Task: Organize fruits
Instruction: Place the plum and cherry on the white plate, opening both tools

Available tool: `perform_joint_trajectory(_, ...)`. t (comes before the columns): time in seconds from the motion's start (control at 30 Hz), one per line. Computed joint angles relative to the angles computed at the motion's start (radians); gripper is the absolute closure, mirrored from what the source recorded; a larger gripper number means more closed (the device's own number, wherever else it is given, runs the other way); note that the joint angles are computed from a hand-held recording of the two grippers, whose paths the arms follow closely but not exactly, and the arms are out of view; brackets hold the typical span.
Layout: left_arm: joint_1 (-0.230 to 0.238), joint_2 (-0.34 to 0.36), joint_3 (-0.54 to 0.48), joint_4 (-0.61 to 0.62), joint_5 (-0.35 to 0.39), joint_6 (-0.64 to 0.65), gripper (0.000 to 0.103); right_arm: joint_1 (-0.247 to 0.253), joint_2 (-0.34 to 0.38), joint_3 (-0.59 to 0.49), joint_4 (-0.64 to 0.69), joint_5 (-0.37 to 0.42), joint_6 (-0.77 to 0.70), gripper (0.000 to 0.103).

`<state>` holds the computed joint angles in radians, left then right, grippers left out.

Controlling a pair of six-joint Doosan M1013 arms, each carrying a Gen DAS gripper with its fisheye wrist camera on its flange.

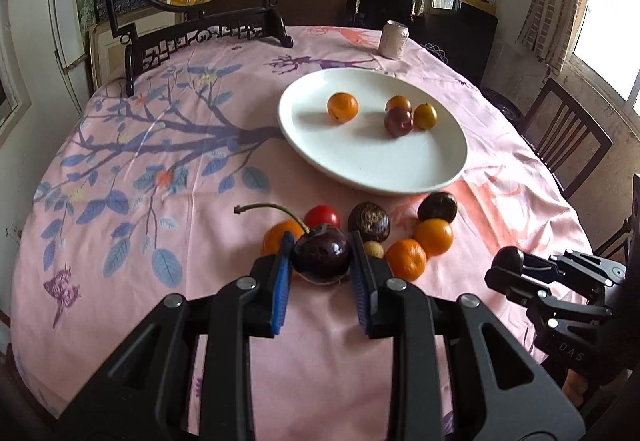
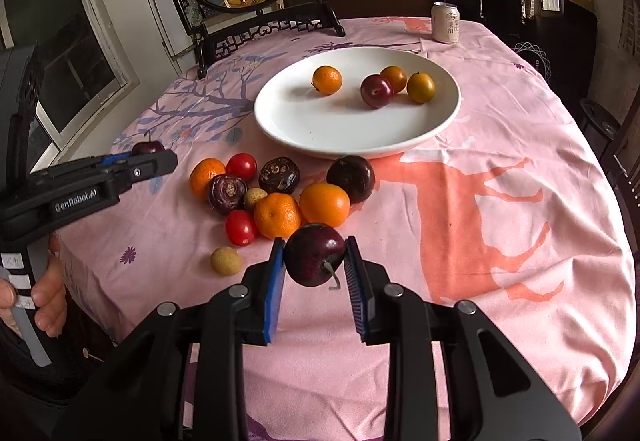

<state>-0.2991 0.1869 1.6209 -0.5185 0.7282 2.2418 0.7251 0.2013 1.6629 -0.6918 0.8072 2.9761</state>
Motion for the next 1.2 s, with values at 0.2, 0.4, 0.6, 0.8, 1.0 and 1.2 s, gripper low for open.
perform_joint_trajectory(0.2, -0.035, 0.094, -0.163, 0.071, 0.04, -0.101, 0.076, -0.056, 0.026, -0.069, 0.017, 0.041, -0.124, 0.073)
perform_joint_trajectory(0.4, -0.088, 0.242, -0.348, 0.199, 0.122, -0.256, 0.076, -0.162, 0.095, -0.145, 0.045, 0.113, -0.213, 0.073)
perform_joint_trajectory(0.6, -0.109, 0.328, -0.435, 0.252, 0.201, -0.308, 0.075, -0.251, 0.133, -0.162, 0.178, 0.098, -0.3, 0.073)
perform_joint_trajectory(0.8, -0.121, 0.348, -0.447, 0.279, 0.174, -0.311, 0.063, -0.271, 0.15, -0.173, 0.206, 0.088, -0.328, 0.069)
perform_joint_trajectory(1.0, -0.109, 0.304, -0.403, 0.248, 0.141, -0.291, 0.051, -0.236, 0.129, -0.165, 0.133, 0.125, -0.282, 0.056)
perform_joint_trajectory(1.2, -0.061, 0.149, -0.207, 0.102, 0.031, -0.148, 0.043, -0.133, 0.043, -0.083, 0.021, 0.109, -0.14, 0.048)
